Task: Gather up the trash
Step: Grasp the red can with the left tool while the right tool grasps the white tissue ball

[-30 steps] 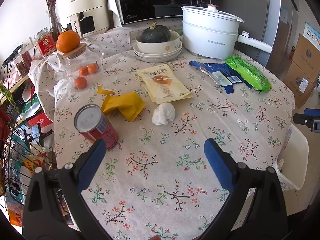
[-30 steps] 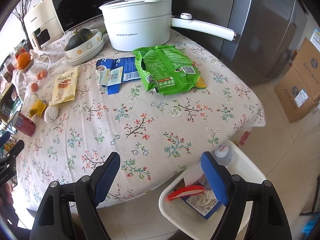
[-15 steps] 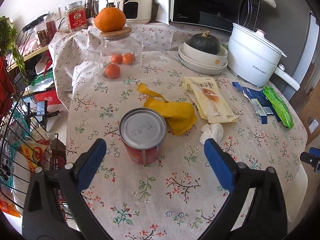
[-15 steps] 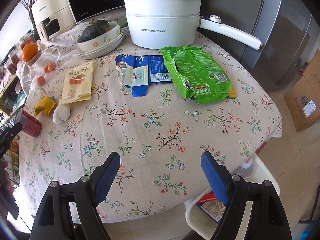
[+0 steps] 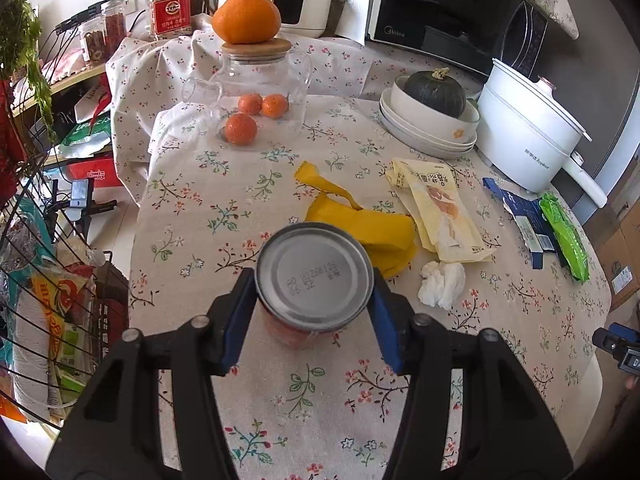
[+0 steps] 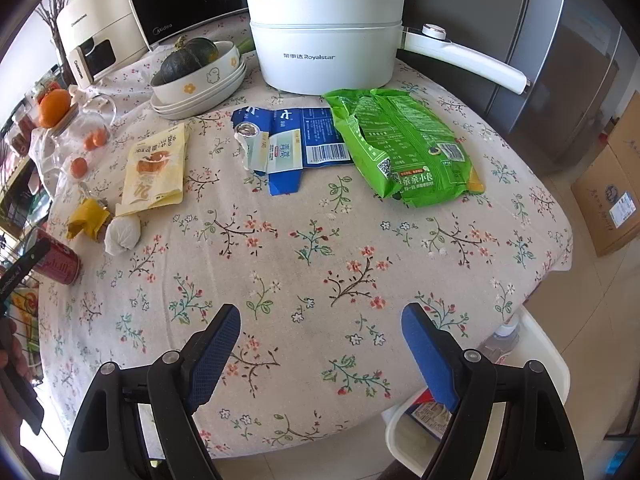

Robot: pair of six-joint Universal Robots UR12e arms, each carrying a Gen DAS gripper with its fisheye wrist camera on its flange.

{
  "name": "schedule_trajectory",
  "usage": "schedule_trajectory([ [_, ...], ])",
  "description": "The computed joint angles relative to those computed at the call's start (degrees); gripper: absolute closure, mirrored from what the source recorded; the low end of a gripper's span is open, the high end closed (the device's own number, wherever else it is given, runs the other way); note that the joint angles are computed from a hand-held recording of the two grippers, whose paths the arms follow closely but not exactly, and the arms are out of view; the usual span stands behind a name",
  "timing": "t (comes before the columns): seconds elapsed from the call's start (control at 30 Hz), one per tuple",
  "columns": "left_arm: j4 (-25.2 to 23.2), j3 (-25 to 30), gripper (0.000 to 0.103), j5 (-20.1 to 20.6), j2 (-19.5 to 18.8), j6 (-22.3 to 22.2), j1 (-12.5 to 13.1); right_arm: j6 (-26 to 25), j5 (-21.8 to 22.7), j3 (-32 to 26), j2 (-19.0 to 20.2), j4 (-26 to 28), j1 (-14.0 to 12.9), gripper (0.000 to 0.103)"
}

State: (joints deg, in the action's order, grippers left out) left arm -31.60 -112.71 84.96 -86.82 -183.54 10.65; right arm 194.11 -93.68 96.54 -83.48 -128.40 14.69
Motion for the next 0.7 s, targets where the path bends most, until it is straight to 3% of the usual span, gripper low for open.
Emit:
schedule_trajectory([
  [0.43,-1.9,-2.25,0.047,-4.78,5.88,6.92,3.93,0.25,2.37,-5.27,6.37,-4.3,5.26,0.019],
  [0.7,-4.55,-2.46,0.047,-6.39,7.0,7.54,5.77,0.78,4.58,-9.08,11.55,-7.53,7.75,0.019],
])
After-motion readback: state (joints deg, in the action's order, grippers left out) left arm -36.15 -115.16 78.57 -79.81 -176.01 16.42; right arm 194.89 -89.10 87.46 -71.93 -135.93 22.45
